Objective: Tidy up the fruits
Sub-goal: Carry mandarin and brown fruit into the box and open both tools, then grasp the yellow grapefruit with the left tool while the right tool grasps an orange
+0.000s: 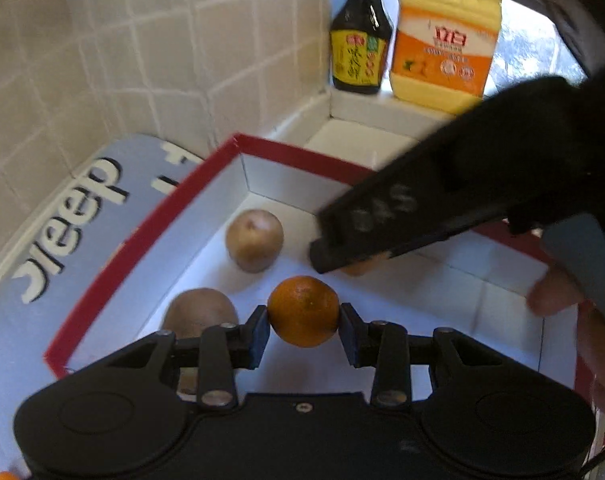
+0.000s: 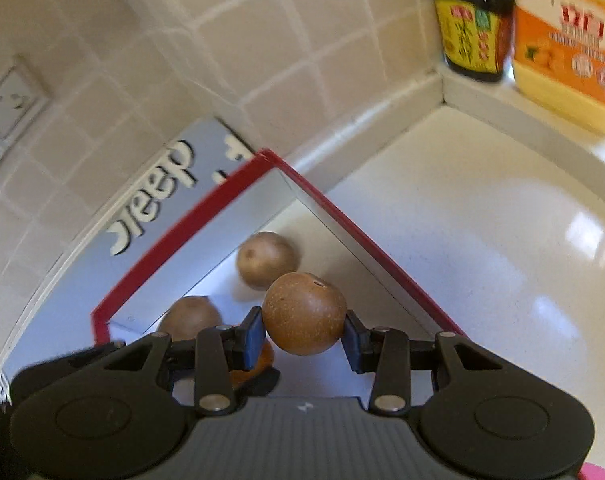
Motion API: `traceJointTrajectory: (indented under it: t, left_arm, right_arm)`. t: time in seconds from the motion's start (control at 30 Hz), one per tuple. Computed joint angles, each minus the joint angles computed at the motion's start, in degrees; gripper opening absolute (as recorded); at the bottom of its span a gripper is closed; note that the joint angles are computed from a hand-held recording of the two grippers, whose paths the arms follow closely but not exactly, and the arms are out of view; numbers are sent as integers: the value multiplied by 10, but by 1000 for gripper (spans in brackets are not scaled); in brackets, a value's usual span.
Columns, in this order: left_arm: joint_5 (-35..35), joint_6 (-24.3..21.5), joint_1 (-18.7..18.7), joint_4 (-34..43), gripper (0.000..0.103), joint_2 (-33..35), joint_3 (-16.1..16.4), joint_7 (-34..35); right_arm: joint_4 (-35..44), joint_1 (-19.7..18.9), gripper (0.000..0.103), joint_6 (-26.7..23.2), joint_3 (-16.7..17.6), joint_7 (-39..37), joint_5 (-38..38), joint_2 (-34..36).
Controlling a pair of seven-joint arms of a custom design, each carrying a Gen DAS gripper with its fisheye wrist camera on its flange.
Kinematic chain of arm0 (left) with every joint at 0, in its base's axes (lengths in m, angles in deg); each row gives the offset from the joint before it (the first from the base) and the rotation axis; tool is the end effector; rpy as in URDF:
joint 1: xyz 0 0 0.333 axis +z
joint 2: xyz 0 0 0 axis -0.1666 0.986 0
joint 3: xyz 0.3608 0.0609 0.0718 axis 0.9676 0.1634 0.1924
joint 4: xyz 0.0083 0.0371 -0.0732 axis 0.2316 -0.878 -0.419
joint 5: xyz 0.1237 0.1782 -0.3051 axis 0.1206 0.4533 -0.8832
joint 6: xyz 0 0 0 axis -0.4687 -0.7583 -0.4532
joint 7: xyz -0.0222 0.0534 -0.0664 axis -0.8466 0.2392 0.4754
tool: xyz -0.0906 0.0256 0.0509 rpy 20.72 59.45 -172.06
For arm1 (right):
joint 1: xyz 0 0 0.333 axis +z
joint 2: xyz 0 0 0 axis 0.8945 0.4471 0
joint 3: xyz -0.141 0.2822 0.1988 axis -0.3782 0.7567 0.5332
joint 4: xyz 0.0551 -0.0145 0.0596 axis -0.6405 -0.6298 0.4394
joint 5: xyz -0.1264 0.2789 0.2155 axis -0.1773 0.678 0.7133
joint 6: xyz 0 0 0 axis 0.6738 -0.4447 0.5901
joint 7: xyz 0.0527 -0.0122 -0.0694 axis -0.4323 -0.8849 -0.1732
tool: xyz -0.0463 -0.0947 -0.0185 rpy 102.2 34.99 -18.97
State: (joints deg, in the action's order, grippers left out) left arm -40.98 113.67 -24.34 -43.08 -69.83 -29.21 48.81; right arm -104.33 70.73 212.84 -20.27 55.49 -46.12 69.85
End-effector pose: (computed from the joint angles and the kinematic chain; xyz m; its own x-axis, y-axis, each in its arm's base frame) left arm 0.5398 -0.1821 0.4273 -0.3490 -0.9370 -0.0142 -0.7324 0.2822 -0.6196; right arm 0.5872 0.1530 0.4394 0.1094 -0.9253 -0.3631 -0.8809 0.0790 -0.4666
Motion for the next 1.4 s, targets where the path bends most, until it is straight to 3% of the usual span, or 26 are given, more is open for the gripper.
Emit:
traceJointTrajectory:
  t: [0.1,0.23,0.3,0.47,0.57,0.6,0.7,0.8,0.87,0.9,0.97,1.03,1.13,1.3,1.4]
  left_arm:
    - [21,-3,-19,5,45,10,21,-14]
    - [-2,-14,2,12,45,19,-1,1]
    - [-33,-14,29,13,45,20,-32,27]
    - [-44,-22,22,18,47,21,-27,34]
    - [-46,-33,22,27,61,26,-25,36]
    - [-49,-35,25,29,61,27,-27,39]
    - [-125,-45,83,25,67,18,-93,108]
    - [-299,-38,171,6,71,-14,-199,266]
    - [-425,-35,204,-7,74,-45,-242,379]
    - [-473,-34,207,-16,76,-65,-246,420]
    - [-566,-25,197,-39,78,-109,-235,493]
    - [-641,-26,179,-61,78,-154,-205,545]
    - [-709,-14,152,-103,78,-227,-158,574]
    - [-729,21,130,-170,78,-333,-88,552]
    - [-683,25,185,-218,78,-399,-93,492]
  right_arm:
    - [16,-4,43,-8,1,13,8,23]
    - [23,-15,43,-5,15,15,15,37]
    - [24,-15,43,-3,15,22,13,42]
    - [29,-26,44,0,27,9,22,47]
    - [34,-31,47,-13,30,-2,24,48]
    - [34,-35,47,-15,34,-10,33,47]
    - [31,-39,47,-22,34,-24,55,36]
    - [22,-44,48,-36,31,-52,105,12]
    - [9,-44,47,-38,26,-82,147,-12]
    - [1,-41,48,-36,22,-93,164,-27]
    - [-16,-37,48,-35,13,-121,208,-54]
    - [-35,-30,49,-36,1,-147,254,-83]
    - [-63,-12,49,-28,-19,-170,301,-125]
    - [-98,32,49,-7,-45,-185,349,-181]
    - [-97,64,50,-4,-52,-184,338,-192]
